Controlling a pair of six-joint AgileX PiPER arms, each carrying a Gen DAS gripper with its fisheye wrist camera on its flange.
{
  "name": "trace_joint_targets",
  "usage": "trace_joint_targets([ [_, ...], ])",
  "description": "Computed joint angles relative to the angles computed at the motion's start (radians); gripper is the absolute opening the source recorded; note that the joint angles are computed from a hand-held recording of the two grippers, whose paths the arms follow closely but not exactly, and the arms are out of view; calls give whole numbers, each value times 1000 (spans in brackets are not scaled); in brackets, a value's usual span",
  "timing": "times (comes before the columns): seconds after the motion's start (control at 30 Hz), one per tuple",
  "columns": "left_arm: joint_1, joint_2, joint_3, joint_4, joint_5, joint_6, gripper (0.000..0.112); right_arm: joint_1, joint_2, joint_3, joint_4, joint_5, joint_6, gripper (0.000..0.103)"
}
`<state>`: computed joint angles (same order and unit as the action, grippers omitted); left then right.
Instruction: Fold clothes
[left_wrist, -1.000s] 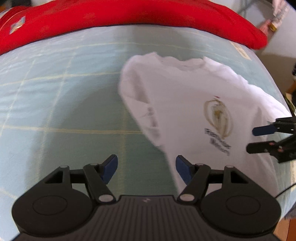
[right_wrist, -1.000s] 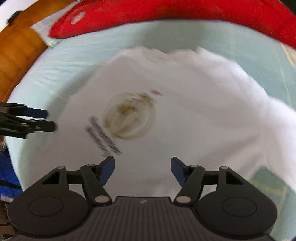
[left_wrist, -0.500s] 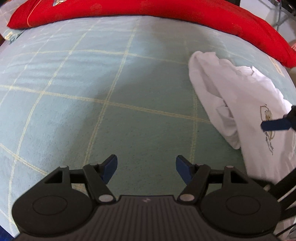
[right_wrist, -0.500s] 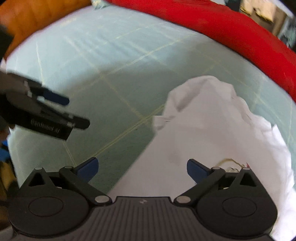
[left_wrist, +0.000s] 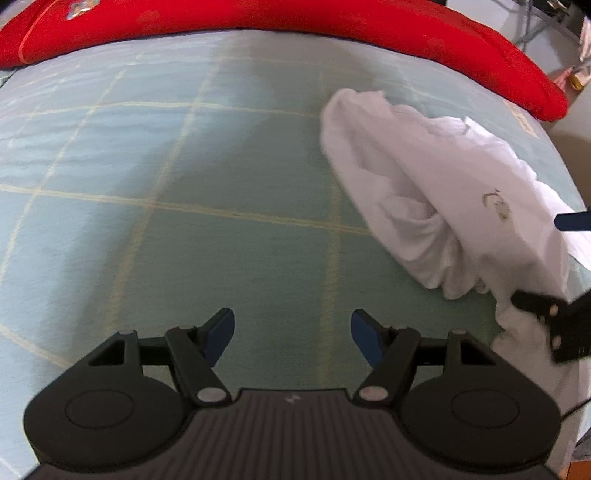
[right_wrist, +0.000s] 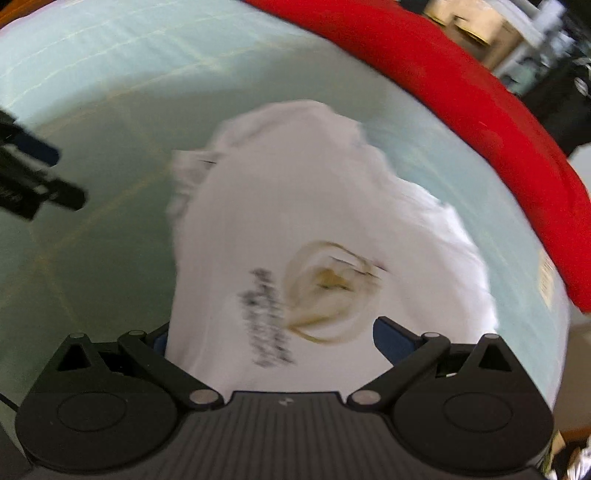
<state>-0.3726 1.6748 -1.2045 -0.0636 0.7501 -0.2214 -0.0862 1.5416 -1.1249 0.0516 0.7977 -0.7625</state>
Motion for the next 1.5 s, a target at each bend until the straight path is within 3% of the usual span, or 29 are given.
trace_joint_targets([
  [0.3, -104, 91, -135, -6, 15, 14, 71, -205, 113, -85, -24, -57, 14, 103],
  [0.5, -152, 118, -218, 23, 53, 10, 71, -290, 183, -148, 40, -13, -14, 103],
  [0.6, -167, 112, -246, 46, 59, 4, 71, -333, 167, -146, 179, 19, -143, 103],
  [0.77, -169, 144, -299, -17, 26, 49, 71, -408, 114, -138, 408, 144, -343, 103],
  [0.87, -163, 220, -356, -113, 25, 129, 70, -399, 85, -105, 427, 124, -382, 103],
  [0.93, -162, 278, -402, -186, 62, 203, 66, -392, 78, -96, 427, 119, -388, 103],
  [1.07, -201, 290, -378, -101, 85, 248, 59, -389, 76, -87, 426, 123, -385, 103],
  [1.2, -166, 223, -278, -67, 94, 223, 35, -387, 79, -75, 419, 115, -380, 103],
  [1.3, -125, 152, -200, -51, 114, 207, 33, -379, 81, -72, 414, 107, -365, 103],
  [1.37, -132, 120, -165, 69, 145, 127, 21, -374, 82, -70, 412, 103, -358, 103],
  [1.43, -129, 102, -134, 165, 189, 82, 21, -369, 81, -68, 411, 101, -359, 103],
  [1.5, -96, 65, -101, 158, 202, 77, 21, -364, 77, -64, 412, 97, -363, 103],
])
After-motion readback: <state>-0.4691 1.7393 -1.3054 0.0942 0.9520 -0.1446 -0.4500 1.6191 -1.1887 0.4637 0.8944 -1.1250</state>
